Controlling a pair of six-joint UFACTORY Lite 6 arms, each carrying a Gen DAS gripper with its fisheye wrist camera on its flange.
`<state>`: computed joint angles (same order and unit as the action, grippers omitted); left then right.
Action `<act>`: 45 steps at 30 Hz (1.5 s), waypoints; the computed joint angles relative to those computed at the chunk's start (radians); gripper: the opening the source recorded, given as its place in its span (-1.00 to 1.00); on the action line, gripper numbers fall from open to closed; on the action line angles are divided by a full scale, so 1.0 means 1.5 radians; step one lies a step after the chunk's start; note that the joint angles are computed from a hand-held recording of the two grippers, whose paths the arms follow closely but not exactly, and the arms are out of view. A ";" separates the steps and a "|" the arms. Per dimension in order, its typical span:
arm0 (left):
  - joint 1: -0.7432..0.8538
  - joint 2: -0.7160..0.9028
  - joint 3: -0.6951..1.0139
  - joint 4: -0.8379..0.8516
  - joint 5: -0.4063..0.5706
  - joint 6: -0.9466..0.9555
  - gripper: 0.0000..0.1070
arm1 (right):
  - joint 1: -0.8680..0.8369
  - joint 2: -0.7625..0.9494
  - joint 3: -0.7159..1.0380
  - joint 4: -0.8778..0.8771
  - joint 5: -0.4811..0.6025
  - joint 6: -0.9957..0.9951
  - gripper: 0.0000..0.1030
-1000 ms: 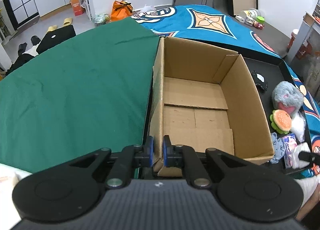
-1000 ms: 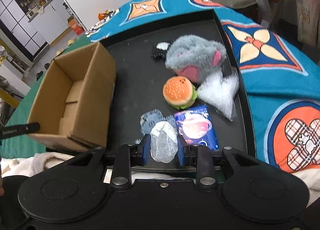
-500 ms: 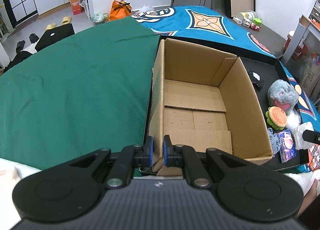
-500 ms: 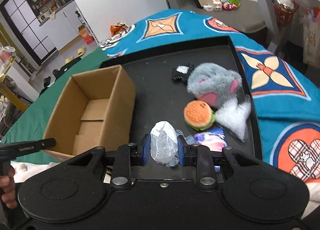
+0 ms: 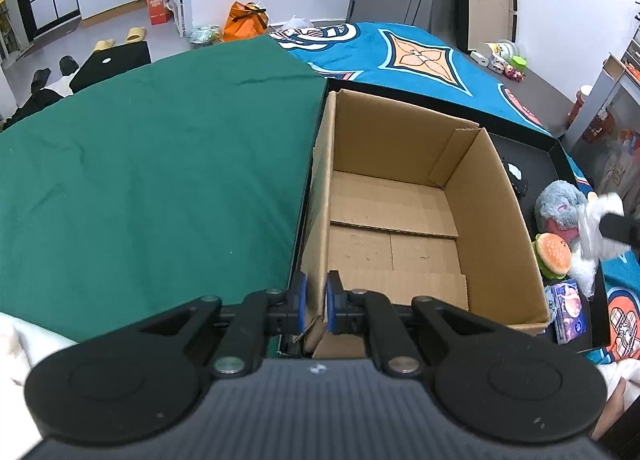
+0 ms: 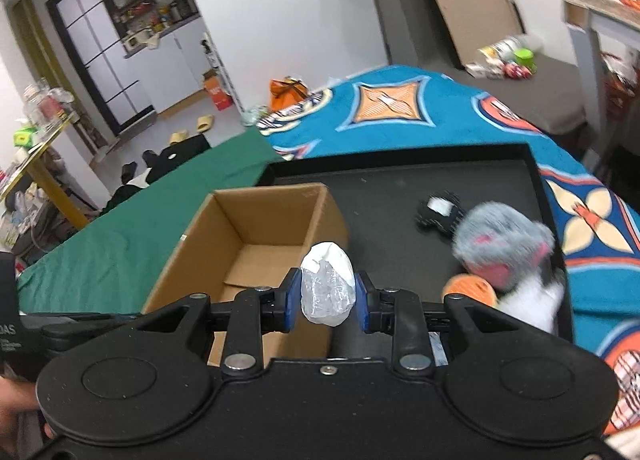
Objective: Organize soft objects
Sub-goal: 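Carry the white ball into the cardboard box and open the right tool, then return the right tool to the tray and grasp the tissue pack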
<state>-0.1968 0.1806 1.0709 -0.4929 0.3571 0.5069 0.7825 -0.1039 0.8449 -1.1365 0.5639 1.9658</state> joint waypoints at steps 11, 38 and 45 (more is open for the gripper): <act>0.036 0.018 0.003 -0.115 0.020 0.114 -0.80 | -0.004 0.155 0.161 0.005 -0.017 -0.091 -0.46; 0.053 0.056 0.029 -0.171 0.043 0.179 -0.77 | -0.027 0.277 0.257 0.019 -0.058 -0.126 -0.07; 0.019 0.023 0.006 -0.043 -0.010 0.052 -0.42 | -0.011 0.179 0.136 0.002 -0.034 -0.058 0.05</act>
